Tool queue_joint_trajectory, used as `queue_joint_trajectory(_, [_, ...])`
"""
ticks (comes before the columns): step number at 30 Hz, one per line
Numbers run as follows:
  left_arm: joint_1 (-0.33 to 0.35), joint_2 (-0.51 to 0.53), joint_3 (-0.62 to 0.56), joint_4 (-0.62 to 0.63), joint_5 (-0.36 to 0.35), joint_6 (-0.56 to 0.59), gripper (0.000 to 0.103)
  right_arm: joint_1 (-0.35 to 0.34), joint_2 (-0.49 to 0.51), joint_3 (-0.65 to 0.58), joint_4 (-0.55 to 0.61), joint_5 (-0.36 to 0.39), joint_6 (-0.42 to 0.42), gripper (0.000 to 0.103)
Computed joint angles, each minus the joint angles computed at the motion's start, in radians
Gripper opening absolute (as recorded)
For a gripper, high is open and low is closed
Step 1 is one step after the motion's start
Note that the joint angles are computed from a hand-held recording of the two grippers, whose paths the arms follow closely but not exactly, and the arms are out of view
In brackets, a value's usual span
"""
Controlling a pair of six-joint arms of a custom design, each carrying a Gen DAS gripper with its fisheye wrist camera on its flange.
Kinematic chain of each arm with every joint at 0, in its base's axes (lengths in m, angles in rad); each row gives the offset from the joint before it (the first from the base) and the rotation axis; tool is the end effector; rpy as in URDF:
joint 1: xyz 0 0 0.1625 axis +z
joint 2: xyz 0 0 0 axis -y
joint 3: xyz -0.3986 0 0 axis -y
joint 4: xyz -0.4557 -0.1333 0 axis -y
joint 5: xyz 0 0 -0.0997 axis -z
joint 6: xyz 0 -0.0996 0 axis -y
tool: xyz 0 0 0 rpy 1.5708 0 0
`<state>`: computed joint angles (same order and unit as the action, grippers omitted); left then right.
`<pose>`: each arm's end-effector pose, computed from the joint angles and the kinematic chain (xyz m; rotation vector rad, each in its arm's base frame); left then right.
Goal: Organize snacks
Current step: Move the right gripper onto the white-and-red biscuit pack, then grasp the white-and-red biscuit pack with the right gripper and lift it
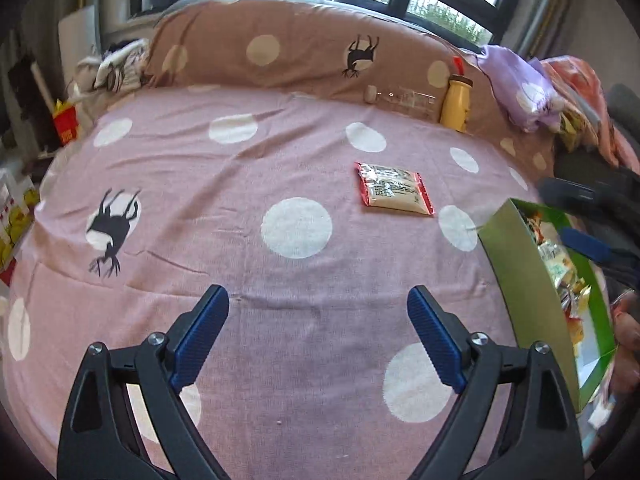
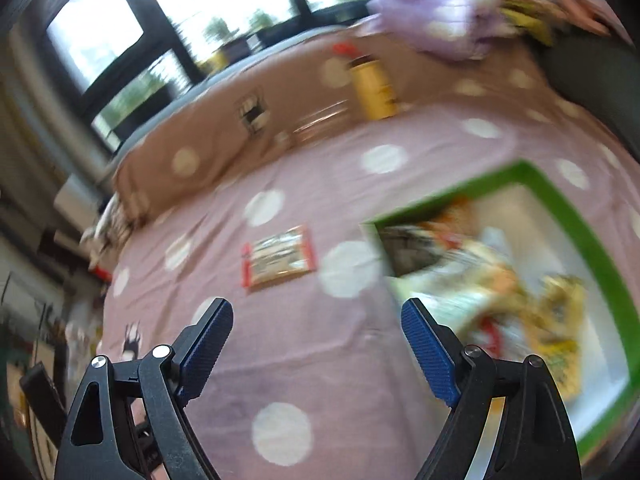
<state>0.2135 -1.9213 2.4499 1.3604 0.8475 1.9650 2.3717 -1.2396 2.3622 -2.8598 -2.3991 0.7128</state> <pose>-0.0932 -0.2241 0.2673 0.3797 2.4956 -0.7885 0.3552 -0.2609 0.0788 0.0185 -2.4993 0.9053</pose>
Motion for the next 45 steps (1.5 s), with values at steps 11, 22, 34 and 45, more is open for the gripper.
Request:
queue_joint_trajectory(11, [0.078,0.004,-0.023,0.01,0.018,0.006,0.091,-0.227,0.329,-0.314,0.161,0.087,-0.123,0.086])
queue_joint_trajectory(22, [0.117,0.031,-0.034,-0.002,0.024,0.04,0.091,-0.265,0.418,-0.384,0.215,0.024,-0.161,0.097])
queue_joint_trajectory(34, [0.187,0.055,-0.065,-0.097,0.115,0.19,0.091,-0.176,0.291,-0.159,0.042,0.155,-0.135,0.058])
queue_joint_trajectory(45, [0.203,0.182,-0.066,-0.216,0.221,0.326,0.091,-0.187,0.167,0.069,-0.201,0.362,-0.03,0.027])
